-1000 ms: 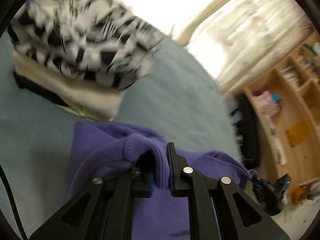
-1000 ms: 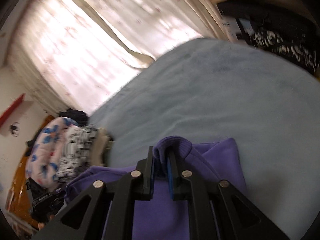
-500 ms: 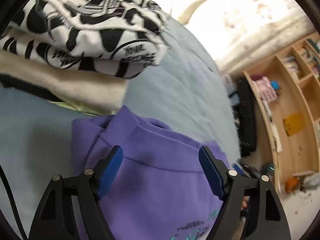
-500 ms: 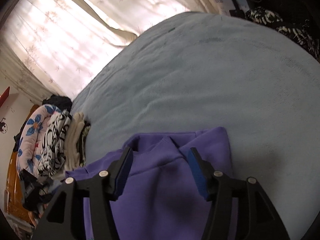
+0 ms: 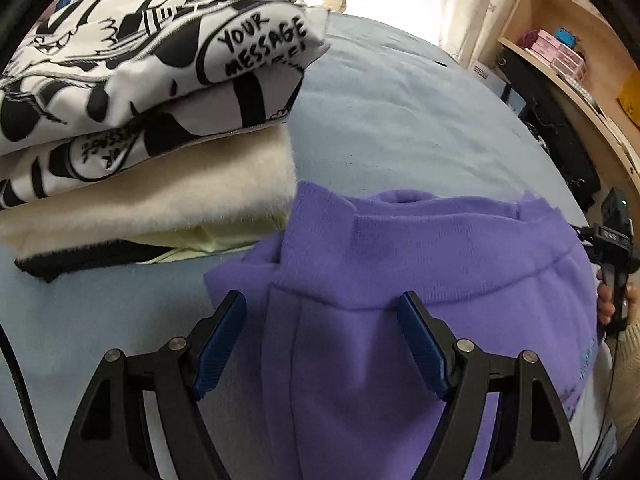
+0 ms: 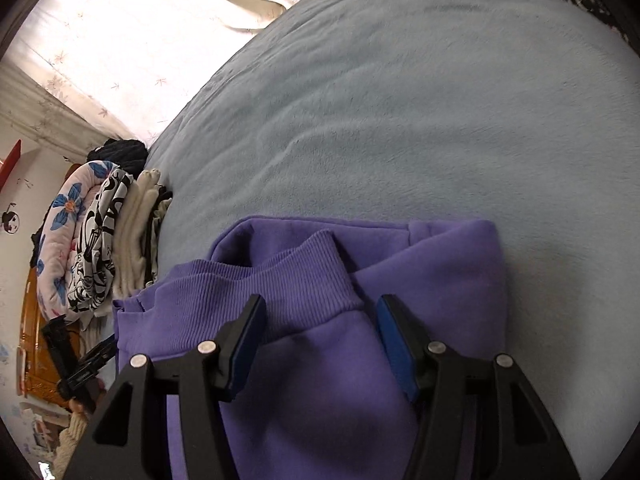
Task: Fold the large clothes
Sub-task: 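Fold the hem up toward the hood with both tools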
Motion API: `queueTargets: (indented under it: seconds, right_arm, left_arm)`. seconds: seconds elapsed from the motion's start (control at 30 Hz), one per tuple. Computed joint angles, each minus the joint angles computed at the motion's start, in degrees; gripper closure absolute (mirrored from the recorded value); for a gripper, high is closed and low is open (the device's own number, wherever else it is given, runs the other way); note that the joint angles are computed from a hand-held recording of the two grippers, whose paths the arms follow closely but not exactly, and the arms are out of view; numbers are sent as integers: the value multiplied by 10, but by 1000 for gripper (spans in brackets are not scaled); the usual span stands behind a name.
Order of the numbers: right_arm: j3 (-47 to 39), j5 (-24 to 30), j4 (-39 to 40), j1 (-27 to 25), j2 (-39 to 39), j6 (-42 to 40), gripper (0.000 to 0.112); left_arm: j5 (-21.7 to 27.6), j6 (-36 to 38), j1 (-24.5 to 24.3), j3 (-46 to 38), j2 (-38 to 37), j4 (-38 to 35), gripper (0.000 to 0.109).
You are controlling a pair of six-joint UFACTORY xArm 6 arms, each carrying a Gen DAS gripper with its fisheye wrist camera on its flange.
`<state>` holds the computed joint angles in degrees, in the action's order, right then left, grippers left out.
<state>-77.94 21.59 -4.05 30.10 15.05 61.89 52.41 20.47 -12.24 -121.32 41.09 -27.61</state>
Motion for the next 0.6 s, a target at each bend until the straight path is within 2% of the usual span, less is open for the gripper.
queueTargets:
  seconds: [0.03, 0.07, 0.1, 0.13, 0.2, 0.23, 0.3, 0.37, 0.5, 0.6]
  right_arm:
    - [1, -2, 16, 0, 0, -18, 54]
    - [-2, 1, 26, 1, 2, -35, 54]
    - [-6, 7, 27, 3, 3, -50, 55]
    - [-15, 23, 15, 6, 4, -55, 58]
    - [-42, 71, -9, 14, 13, -59, 95]
    - [-55, 100, -40, 19, 15, -41, 98]
    - [-61, 124, -102, 30, 9, 2, 101]
    - [-67, 169, -202, 47, -6, 80, 102]
    - [-57, 269, -399, 95, -70, 241, 103]
    - [-55, 312, -468, 125, -104, 291, 103]
  left_arm:
    - [-6, -1, -1, -5, 5, -7, 36]
    - [-16, -2, -1, -3, 6, -12, 54]
    - [-12, -4, -1, -14, 14, -17, 81]
    - [-13, -10, -2, -23, 21, -14, 92]
    - [-51, -2, -9, 23, -7, -2, 97]
    - [-88, 8, -17, 59, -28, 17, 98]
    - [-138, 7, -31, 100, -52, 65, 99]
    - [-183, -20, -41, 143, -83, 133, 99]
    - [-223, -84, -51, 186, -136, 222, 100]
    - [-247, -118, -53, 215, -177, 252, 100]
